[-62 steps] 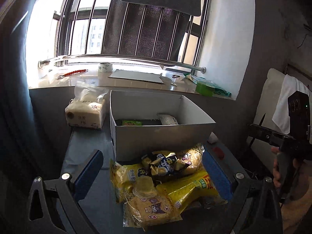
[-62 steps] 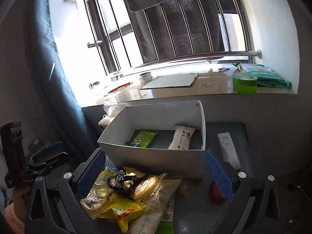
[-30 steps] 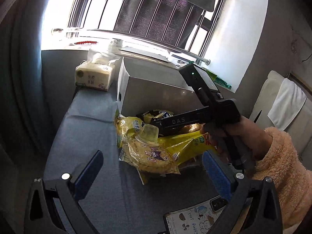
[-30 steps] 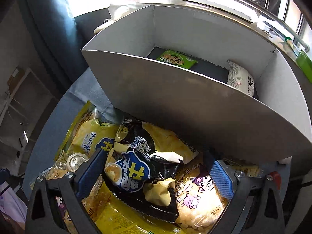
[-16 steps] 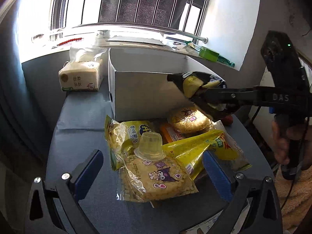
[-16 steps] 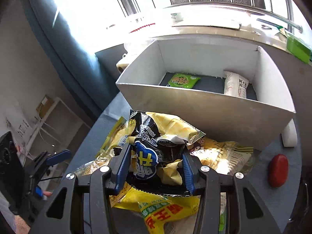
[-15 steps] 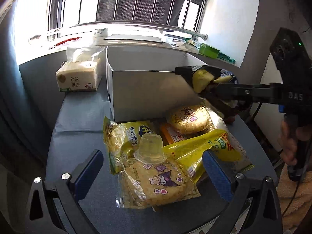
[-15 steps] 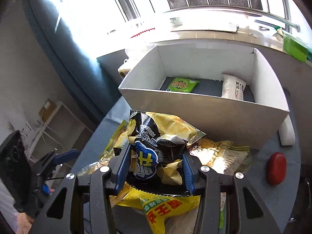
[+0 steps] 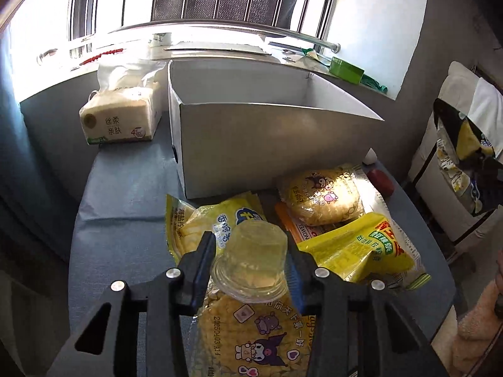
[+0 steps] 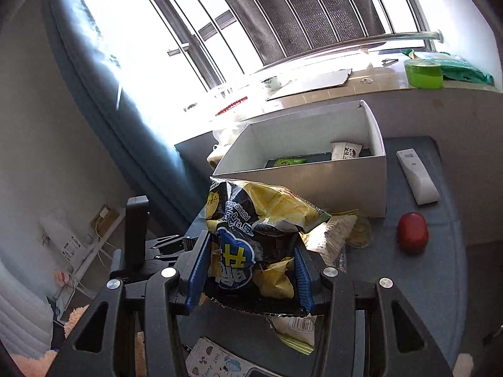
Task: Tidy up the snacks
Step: 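Grasp clear jelly cup with left tool while right tool grasps black snack bag, place both in box, then lift round cartoon cracker bag with left tool while right tool drops yellow red-lettered bag into box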
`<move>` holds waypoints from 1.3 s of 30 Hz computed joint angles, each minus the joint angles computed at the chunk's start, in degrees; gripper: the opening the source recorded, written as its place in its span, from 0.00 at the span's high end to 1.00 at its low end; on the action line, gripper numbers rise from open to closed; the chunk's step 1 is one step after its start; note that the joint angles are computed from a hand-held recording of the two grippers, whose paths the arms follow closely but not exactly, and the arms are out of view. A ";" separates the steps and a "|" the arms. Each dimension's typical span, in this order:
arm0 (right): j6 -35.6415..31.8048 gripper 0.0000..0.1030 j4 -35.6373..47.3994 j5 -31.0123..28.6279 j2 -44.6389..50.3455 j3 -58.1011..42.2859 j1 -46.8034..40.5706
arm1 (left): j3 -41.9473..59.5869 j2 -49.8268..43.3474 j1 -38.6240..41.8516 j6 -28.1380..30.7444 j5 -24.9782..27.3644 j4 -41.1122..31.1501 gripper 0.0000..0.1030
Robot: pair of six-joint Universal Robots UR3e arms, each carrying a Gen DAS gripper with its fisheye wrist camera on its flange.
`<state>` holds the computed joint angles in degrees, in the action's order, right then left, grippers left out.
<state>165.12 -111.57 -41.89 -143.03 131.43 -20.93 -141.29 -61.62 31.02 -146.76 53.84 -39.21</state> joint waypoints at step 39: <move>15.65 0.00 -38.29 -23.64 35.21 -13.93 16.54 | 21.29 -9.29 -6.78 -12.53 4.39 2.65 0.00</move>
